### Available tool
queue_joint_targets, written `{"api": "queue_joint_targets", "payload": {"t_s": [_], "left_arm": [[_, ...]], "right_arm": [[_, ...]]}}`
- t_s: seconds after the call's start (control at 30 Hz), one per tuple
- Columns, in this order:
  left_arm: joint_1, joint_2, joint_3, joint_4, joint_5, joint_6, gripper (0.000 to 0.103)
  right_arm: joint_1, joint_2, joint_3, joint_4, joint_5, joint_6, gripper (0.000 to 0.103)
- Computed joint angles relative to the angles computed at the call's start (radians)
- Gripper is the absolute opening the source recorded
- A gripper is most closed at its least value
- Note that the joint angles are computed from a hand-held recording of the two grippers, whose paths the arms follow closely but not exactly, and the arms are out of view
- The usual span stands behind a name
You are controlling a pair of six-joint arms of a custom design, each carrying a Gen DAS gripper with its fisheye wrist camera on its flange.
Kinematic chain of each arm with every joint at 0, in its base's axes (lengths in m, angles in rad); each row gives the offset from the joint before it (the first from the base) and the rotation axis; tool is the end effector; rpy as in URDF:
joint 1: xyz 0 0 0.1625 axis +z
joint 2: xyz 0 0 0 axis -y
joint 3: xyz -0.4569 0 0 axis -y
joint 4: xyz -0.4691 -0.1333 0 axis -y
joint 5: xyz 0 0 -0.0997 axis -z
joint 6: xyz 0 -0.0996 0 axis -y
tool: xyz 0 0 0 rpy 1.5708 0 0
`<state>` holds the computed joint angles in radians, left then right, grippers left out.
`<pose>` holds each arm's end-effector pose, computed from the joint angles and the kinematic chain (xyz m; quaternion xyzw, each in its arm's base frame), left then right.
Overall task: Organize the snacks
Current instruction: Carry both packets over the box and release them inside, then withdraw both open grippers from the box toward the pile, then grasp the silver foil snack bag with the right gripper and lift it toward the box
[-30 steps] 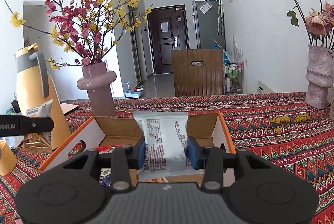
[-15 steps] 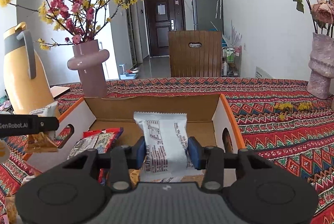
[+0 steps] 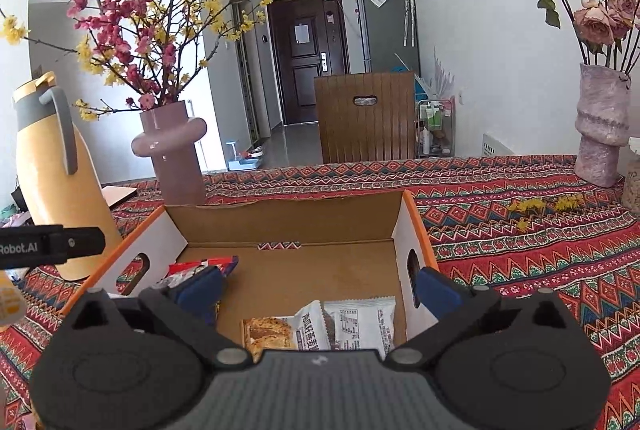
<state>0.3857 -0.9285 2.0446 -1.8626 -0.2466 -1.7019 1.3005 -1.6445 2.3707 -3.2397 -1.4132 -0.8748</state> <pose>-0.4042 -0.4122 0.0172 0.0534 0.7616 -0.5186 0.3849 0.0220 -0.4785 0.3295 0.2985 -0.8373 0.4185 0.1863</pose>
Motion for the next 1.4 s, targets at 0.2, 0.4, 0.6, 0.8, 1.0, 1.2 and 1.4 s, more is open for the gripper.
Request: {"api": "queue_joint_targets", "payload": {"t_s": [0.2, 0.4, 0.6, 0.8, 1.0, 1.2, 1.4], "left_arm": [[-0.040, -0.018, 0.033, 0.021, -0.020, -0.042, 0.103], [-0.090, -0.033, 0.060, 0.132, -0.030, -0.167, 0.103], [-0.132, -0.043, 0.094, 0.176, -0.057, -0.222, 0.103], [-0.165, -0.033, 0.128, 0.126, -0.096, -0.197, 0.103], [-0.196, -0.039, 0.171, 0.093, -0.138, -0.213, 0.103], [-0.208, -0.052, 0.203, 0.048, -0.185, -0.207, 0.103], [-0.219, -0.054, 0.223, 0.000, -0.216, -0.195, 0.103]], "right_arm": [[-0.040, -0.073, 0.038, 0.033, 0.045, -0.023, 0.103], [-0.089, -0.150, 0.077, 0.082, 0.092, -0.063, 0.103], [-0.145, -0.216, 0.111, 0.130, 0.126, -0.100, 0.103], [-0.206, -0.260, 0.131, 0.165, 0.160, -0.132, 0.103], [-0.245, -0.306, 0.145, 0.195, 0.179, -0.143, 0.103], [-0.291, -0.359, 0.162, 0.224, 0.188, -0.184, 0.103], [-0.319, -0.392, 0.173, 0.270, 0.180, -0.228, 0.103]]}}
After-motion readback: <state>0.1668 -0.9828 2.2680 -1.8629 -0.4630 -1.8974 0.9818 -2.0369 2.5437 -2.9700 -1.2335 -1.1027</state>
